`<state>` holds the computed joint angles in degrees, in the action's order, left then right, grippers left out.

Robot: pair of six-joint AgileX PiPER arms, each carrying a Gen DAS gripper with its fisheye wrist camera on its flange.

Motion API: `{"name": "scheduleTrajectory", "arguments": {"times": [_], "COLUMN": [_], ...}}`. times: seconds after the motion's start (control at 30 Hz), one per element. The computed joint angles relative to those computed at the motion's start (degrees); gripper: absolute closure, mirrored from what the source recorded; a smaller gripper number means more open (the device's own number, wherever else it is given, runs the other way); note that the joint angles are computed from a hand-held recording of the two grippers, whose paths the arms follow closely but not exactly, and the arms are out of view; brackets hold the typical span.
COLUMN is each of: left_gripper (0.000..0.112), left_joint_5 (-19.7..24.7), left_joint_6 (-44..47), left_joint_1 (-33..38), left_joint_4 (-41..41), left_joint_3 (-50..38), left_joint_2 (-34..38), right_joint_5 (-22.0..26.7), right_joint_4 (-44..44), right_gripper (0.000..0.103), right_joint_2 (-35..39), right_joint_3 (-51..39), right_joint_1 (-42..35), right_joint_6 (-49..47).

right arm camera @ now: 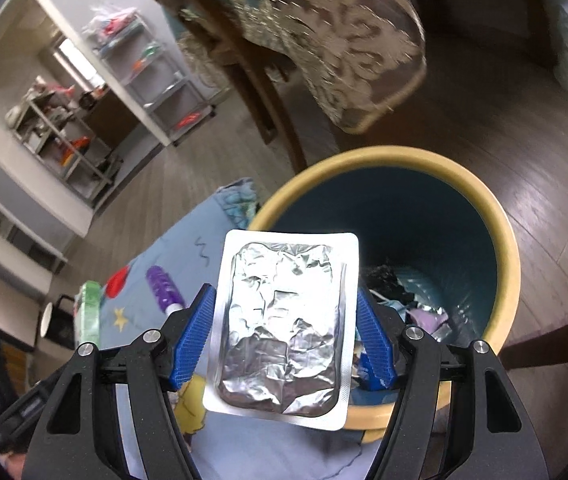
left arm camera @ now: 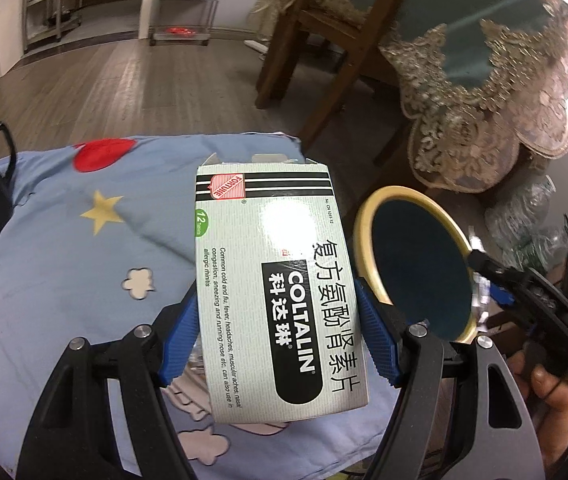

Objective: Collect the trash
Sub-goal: 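Carry box and foil pack over the teal bin and open both tools to drop them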

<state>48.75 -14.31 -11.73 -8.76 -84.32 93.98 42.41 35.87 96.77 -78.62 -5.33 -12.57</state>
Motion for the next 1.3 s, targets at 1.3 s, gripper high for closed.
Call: {"name": "scheduleTrajectory", "arguments": {"times": [1.3], "left_gripper": [0.039], "left_joint_5": [5.73], "left_joint_6": [-0.31], "left_joint_1": [-14.18], "left_joint_4": [-6.1], "left_joint_3": [-28.9], "left_joint_2": [24.64], "right_joint_5": [1.03], "right_joint_4": [2.37], "right_gripper": [0.017], "right_joint_2": [-9.12], "right_joint_3": [3.87], "right_joint_1": [-9.72], "right_joint_6": [-0.95]}}
